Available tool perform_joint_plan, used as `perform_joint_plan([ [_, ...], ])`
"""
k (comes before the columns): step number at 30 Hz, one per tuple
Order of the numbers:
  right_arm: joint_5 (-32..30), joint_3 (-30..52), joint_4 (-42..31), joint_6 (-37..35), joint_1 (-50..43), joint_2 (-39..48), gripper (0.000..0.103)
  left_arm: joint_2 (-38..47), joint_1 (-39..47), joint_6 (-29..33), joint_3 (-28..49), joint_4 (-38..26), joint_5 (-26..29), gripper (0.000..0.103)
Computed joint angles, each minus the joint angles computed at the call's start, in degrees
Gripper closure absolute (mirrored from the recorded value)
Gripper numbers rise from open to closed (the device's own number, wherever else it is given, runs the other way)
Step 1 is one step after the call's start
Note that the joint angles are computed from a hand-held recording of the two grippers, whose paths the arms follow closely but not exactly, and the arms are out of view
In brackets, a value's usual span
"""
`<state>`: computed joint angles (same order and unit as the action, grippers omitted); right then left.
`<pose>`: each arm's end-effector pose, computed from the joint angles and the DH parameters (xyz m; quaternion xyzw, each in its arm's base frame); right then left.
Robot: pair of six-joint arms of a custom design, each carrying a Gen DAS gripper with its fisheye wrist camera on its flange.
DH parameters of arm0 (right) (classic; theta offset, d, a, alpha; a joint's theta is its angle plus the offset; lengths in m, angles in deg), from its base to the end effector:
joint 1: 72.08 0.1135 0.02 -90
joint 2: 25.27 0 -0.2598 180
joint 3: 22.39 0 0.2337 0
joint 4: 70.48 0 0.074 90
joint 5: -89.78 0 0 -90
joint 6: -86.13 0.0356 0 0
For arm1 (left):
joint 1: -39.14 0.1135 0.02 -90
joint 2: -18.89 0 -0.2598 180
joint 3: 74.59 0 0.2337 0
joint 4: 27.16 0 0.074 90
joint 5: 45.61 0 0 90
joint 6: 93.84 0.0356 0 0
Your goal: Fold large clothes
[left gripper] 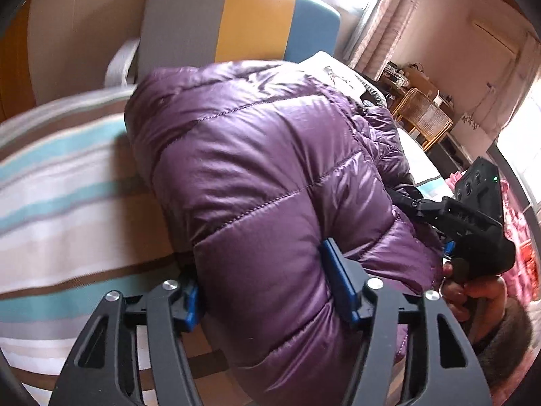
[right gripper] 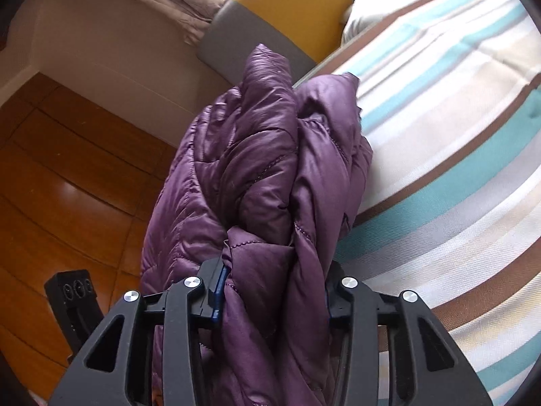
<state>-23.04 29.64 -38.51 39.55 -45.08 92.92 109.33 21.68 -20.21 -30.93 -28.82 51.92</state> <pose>0.2838 0.1601 0.0687 0.0321 0.8706 0.4073 0.2740 0.2414 -0.0808 0.1212 0.0322 0.9327 -0.1617 0.3208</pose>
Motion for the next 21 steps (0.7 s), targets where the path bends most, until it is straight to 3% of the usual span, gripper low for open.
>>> perform_joint_plan([
  [4, 1.60, -3.66, 4.57, 0.49, 1.65, -1.74, 0.064, -4.06, -1.60, 1.46, -0.83, -1.32, -3.39, 0.048],
  [12, 2.63, -7.42, 13.33, 2.61, 3.75, -1.43, 0.064, -11.47, 0.86, 4.11, -4.51, -1.37, -3.17, 0.051],
  [21, 6.29, -3.28, 11.11, 2.28, 9.50, -3.45, 0.064, -24.31, 8.91, 7.41, -8.33, -6.83, 0.26, 0.051],
])
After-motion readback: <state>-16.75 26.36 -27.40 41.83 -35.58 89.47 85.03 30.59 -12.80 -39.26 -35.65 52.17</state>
